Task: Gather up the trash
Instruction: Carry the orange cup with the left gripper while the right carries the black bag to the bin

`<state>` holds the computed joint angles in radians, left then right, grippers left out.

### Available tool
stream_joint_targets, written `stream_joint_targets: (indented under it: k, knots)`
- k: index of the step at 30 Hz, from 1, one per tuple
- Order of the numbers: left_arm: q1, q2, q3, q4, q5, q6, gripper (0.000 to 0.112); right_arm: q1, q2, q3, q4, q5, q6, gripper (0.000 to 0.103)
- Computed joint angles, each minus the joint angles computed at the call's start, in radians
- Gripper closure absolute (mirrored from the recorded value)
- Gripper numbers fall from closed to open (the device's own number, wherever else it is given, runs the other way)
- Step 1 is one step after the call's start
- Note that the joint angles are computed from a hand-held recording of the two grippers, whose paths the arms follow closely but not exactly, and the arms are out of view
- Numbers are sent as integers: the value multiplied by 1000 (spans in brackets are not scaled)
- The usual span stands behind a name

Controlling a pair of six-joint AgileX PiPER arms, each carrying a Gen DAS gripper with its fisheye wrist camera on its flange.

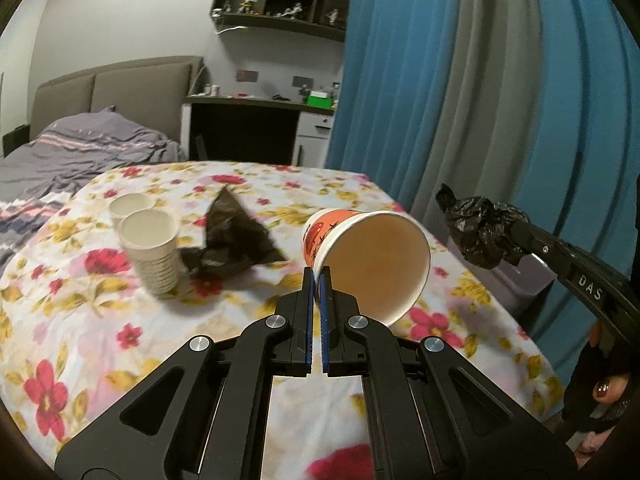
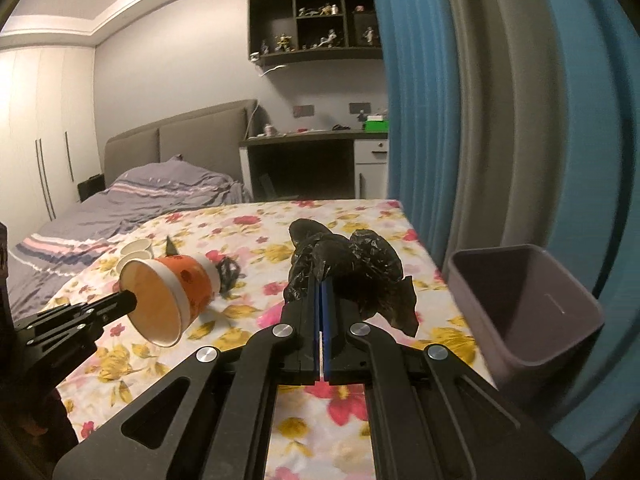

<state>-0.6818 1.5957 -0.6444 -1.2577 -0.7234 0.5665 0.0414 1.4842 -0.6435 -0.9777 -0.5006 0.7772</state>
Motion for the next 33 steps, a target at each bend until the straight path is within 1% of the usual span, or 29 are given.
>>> stream_joint_targets:
  k: [6,10,17,23,27,30,33]
  knots:
    - [2,83,-147,5,44,84,110,-93,-15,0,-31,-37,10,101]
    - [13,146,-257,11,89,131,110,-162,-9,-7,-43,-54,8,101]
    - [25,258,-461,-17,163,252,110,-281,28,-56,-74,-84,31,101]
    - [28,361,-647,-64,230,357,110,-352,96,-122,-51,-78,15,101]
    - [35,447,-795,-121,289,448,110,-380,160,-175,-24,-65,-1,101]
    - [40,524,-921,-215,337,556,110,-401,216,-232,-43,-41,35,101]
    - [48,612,-1061,-365,387,717,110,-405,259,-268,-48,-24,46,101]
